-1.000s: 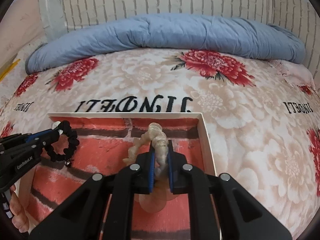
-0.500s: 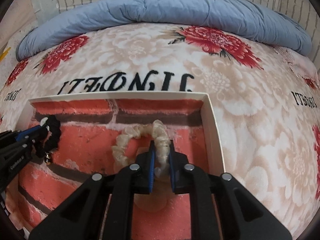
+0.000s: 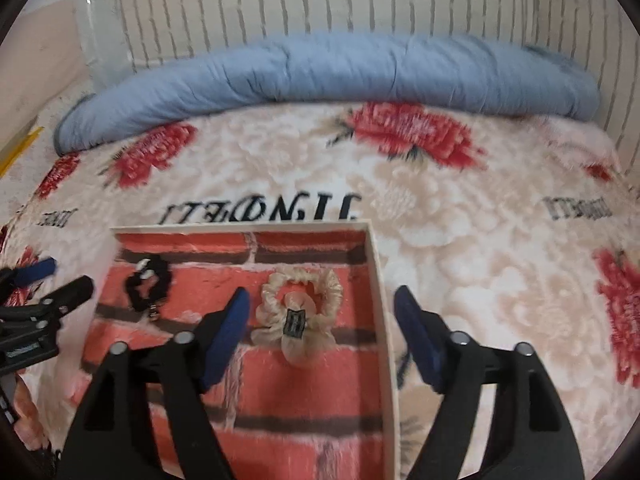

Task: Organize jewelry
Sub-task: 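Carry both items into the brick-pattern tray and open both tools, then withdraw both tools from the tray back over the remaining accessories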

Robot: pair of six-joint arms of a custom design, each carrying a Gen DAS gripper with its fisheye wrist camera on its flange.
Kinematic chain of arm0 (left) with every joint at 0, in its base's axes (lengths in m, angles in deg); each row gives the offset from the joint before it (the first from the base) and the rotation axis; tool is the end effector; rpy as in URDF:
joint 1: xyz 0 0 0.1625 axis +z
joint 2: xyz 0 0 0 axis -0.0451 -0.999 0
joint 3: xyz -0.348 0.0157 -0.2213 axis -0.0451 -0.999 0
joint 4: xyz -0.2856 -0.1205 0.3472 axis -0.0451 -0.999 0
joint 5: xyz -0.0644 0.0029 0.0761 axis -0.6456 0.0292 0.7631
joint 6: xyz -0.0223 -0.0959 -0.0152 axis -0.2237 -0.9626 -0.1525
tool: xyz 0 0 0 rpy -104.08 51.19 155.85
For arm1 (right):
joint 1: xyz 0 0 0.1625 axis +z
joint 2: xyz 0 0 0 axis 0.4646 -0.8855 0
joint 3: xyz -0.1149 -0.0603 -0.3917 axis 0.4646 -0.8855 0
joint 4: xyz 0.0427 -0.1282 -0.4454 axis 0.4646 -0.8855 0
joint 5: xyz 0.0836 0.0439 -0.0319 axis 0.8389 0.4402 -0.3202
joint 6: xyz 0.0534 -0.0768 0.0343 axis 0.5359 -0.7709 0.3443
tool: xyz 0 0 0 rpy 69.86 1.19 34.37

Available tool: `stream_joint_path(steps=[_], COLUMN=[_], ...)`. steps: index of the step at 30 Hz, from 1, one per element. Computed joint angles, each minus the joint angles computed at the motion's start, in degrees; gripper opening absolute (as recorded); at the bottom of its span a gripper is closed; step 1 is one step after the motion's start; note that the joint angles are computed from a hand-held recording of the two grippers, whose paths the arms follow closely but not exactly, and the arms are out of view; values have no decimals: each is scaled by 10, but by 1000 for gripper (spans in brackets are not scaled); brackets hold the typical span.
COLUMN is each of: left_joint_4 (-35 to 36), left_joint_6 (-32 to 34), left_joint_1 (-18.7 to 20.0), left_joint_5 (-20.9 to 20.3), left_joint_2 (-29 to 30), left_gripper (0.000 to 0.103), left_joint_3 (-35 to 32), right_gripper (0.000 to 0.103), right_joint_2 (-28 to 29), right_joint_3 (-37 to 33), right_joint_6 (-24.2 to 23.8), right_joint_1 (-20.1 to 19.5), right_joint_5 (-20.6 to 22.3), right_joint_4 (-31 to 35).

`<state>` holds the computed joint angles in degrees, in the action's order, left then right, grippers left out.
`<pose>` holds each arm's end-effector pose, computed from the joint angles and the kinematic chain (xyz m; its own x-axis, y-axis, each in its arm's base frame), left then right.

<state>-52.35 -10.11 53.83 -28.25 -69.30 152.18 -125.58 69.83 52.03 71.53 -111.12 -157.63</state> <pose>-0.3550 -0.7735 0.1454 -0.6479 0.2588 -0.7164 0.6198 0.7258 -0.2984 0.1842 -0.7226 0.2966 -0.7355 0.1836 0.6522 -0.3618 0.7074 -0.6072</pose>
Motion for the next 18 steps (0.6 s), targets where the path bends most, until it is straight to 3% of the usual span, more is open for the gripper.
stream_joint_path(steps=[6,10,18], left_joint_4=[-76,-97,-127], left_joint_6=[10,-1,-40], left_joint_1=[-48,-79,-133], left_joint_5=[14,26,45], left_joint_2=[-102,-163,-265], left_gripper=[98,98,98], left_joint_3=[133,211,352], right_gripper=[81,83,83], right_joint_2=[-69,-109,-176], right_joint_3=[86,148,254], right_joint_6=[-21,-54,-63], right_joint_1=[36,60,99], right_joint_5=[-20,-41,-65], right_joint_4=[-58,-134,-196])
